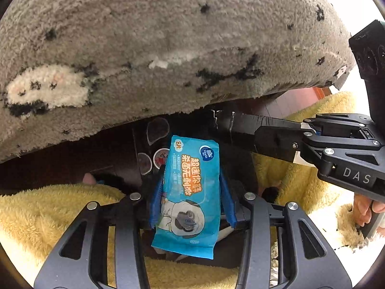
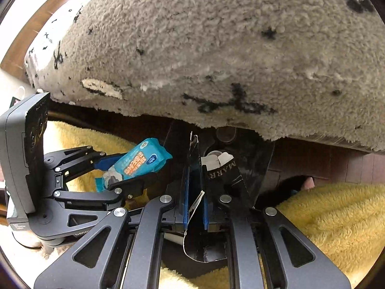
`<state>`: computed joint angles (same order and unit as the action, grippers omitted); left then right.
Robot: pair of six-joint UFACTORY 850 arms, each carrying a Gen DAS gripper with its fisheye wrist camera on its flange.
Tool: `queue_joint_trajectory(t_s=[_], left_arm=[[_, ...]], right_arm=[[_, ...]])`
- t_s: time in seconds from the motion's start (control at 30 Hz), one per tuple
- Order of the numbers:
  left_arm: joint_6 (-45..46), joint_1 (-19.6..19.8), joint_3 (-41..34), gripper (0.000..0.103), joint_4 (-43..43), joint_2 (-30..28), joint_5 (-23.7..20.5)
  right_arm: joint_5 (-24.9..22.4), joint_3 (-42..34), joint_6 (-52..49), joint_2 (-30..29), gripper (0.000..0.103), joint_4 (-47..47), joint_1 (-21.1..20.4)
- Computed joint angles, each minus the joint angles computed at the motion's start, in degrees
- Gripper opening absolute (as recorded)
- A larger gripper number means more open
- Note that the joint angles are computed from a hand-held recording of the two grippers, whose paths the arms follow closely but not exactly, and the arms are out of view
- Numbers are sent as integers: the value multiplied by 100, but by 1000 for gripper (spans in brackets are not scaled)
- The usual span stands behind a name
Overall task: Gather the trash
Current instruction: 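Lower the box and wipes pack into the bin and open both grippers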
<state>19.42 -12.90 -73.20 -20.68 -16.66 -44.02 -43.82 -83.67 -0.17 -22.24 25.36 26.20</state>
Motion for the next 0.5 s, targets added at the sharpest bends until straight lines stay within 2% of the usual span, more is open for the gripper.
queue_joint_trajectory(t_s=[0.03,0.1,0.3,0.37,0.4,0.43,0.5], left_arm=[[-66,-25,-11,41,62,-13,6],[-155,-54,-33,49,119,-33,11],[-117,-33,-19,54,112,-2,39],[-120,-31,-22,55,142,29,39],[-126,-35,-18,56,158,44,50],[-135,-38,-17,56,171,61,53],[-141,-36,-14,58,181,98,57]], right_arm=[[11,9,16,4,12,2,0],[31,28,30,11,12,22,-16],[70,47,-32,56,14,158,-80],[83,43,-90,61,26,260,-102],[108,52,-101,74,41,280,-110],[148,59,-95,93,50,286,-109],[194,49,-51,119,51,243,-102]])
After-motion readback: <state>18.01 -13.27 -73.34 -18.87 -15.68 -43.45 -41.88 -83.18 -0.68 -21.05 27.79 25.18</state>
